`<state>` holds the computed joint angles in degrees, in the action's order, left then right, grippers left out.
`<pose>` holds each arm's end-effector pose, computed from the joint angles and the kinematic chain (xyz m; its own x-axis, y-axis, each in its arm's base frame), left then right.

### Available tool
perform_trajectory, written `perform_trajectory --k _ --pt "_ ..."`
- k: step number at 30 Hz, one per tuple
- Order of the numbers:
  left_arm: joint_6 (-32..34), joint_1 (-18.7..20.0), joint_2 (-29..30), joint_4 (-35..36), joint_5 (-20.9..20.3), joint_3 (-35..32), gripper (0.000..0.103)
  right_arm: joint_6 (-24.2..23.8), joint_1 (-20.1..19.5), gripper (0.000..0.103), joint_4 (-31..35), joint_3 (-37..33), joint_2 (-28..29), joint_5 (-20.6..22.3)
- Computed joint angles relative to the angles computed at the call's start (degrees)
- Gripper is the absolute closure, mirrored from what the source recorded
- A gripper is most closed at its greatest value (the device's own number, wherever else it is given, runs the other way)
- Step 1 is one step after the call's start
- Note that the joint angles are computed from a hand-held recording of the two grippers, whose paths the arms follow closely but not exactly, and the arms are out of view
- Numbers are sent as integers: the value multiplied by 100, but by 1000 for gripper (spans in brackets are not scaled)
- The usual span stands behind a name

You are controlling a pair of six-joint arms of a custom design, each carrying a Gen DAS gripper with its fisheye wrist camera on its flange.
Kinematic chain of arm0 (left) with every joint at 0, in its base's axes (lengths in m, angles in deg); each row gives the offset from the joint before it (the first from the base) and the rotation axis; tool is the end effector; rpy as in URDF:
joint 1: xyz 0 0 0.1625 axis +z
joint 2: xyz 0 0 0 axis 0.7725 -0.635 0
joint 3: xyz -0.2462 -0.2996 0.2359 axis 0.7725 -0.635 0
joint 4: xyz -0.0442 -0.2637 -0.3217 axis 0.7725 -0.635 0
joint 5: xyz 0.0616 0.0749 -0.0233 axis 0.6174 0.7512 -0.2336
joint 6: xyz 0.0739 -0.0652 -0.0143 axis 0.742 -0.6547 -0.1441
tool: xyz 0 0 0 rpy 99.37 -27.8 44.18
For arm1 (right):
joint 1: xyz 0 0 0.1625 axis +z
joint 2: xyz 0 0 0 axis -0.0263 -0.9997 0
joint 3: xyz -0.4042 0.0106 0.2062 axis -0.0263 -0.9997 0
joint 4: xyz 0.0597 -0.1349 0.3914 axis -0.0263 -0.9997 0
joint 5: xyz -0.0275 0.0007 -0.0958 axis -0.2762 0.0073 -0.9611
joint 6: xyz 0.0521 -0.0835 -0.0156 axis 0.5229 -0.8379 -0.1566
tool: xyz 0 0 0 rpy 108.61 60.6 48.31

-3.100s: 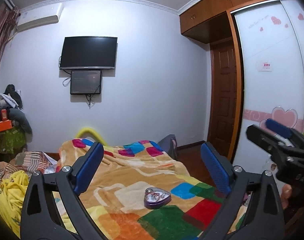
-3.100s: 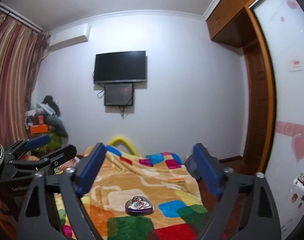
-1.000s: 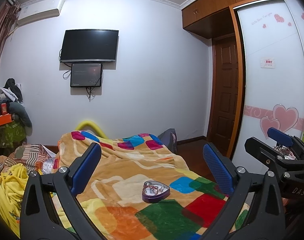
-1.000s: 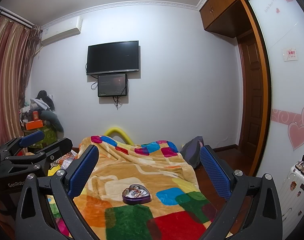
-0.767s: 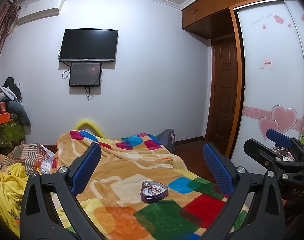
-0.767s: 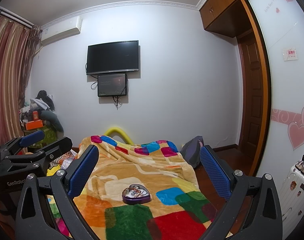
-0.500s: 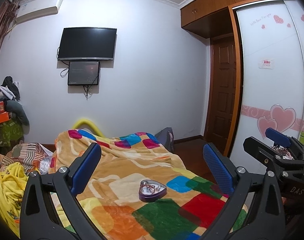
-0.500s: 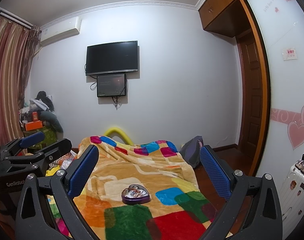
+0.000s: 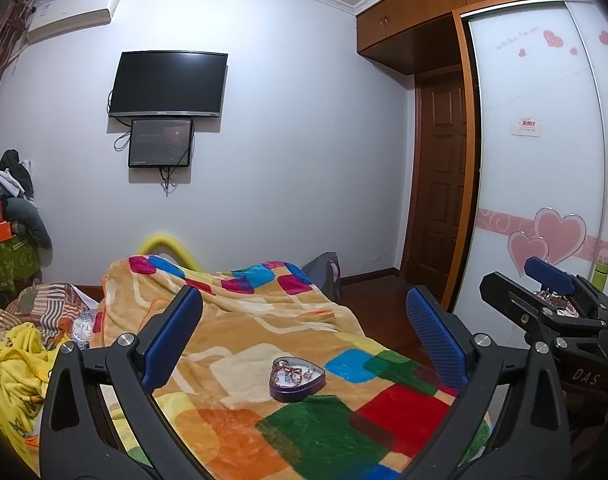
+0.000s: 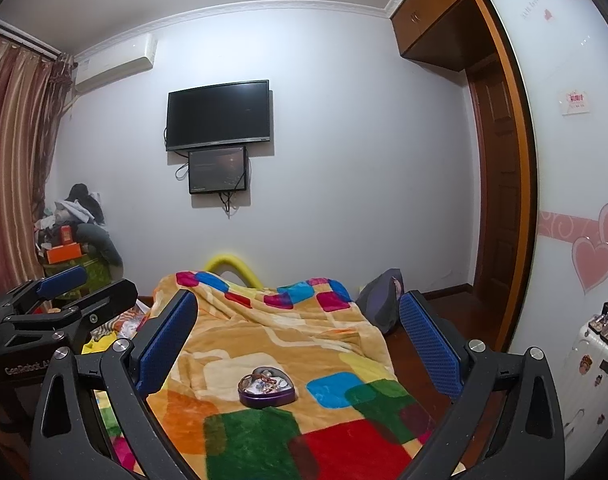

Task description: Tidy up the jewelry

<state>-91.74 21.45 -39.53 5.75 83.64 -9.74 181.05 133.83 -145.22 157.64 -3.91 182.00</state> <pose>-0.0535 -0.5852 0.4192 -0.6124 0.5921 -0.5238 0.7336 0.1787 -0.6556 0.4980 -0.4736 -0.0190 -0.7136 0.2443 0.6566 -0.6488 0.1232 -0.7509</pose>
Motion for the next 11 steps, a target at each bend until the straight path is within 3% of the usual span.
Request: perform_trajectory --k 11 --pt "-17 26 174 96 -59 -150 1 194 -64 3 174 -39 6 71"
